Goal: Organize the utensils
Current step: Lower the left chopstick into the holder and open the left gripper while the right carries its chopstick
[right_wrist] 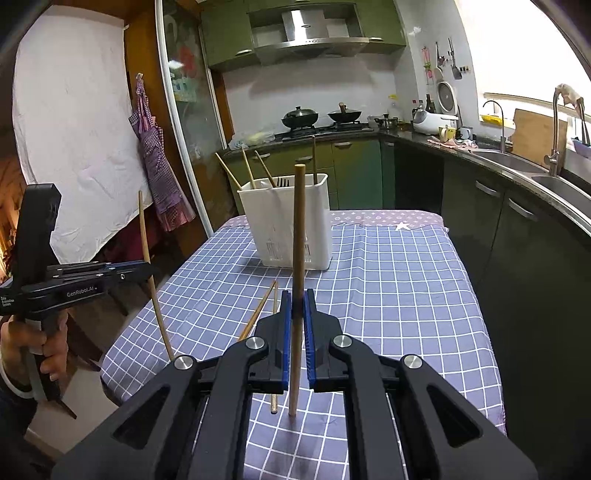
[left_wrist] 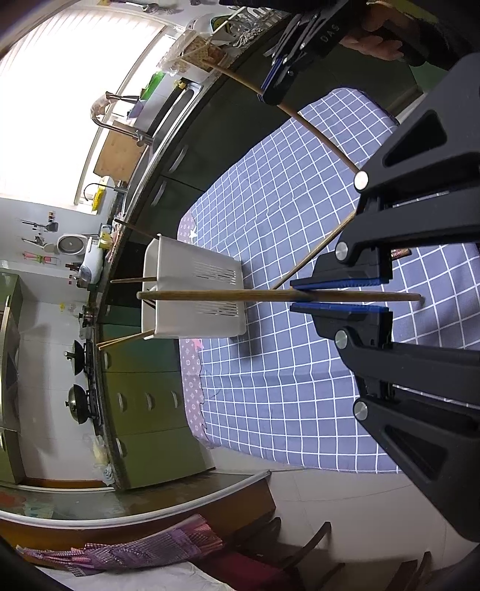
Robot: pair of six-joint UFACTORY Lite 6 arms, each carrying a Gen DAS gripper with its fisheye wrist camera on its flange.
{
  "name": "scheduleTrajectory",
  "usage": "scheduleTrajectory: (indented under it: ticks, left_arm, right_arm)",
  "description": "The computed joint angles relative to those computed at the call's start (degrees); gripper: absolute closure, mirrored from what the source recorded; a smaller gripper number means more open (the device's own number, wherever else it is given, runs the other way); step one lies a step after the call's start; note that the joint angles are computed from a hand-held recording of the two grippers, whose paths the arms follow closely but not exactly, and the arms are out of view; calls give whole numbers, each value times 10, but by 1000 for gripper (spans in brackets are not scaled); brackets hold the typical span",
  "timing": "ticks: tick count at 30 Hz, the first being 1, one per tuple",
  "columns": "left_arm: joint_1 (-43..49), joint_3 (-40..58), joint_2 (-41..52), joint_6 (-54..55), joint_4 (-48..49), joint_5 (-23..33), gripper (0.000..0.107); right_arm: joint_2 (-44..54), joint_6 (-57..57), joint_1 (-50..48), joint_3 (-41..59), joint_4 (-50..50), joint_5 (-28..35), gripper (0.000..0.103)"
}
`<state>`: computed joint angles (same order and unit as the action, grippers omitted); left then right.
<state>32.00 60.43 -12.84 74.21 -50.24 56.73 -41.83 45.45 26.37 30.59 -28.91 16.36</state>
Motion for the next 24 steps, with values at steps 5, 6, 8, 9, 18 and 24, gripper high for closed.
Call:
scheduleTrajectory:
  ticks: [5,6,8,9,18,24]
  left_arm:
    - [-5,28,8,-17,6,14,100]
    - [-9,43,16,-27,9,19,100]
    - [-20,91,39,-53,16,35,100]
    - [-33,135,59,-76,19,41,100]
    - [-157,517,265,-250,29,-17,100]
    - [-239,863,495,-406,124,-74,100]
  right_arm:
    - [0,10,7,3,-9,8,96]
    - [0,1,4,3,0,6,96]
    - [2,-5,2,3,5,4,96]
    - [4,-13,-2,4,11,1,96]
    - [0,-55,-12,0,54,-7,96]
    - [-13,-110,-20,-10,103,-12,96]
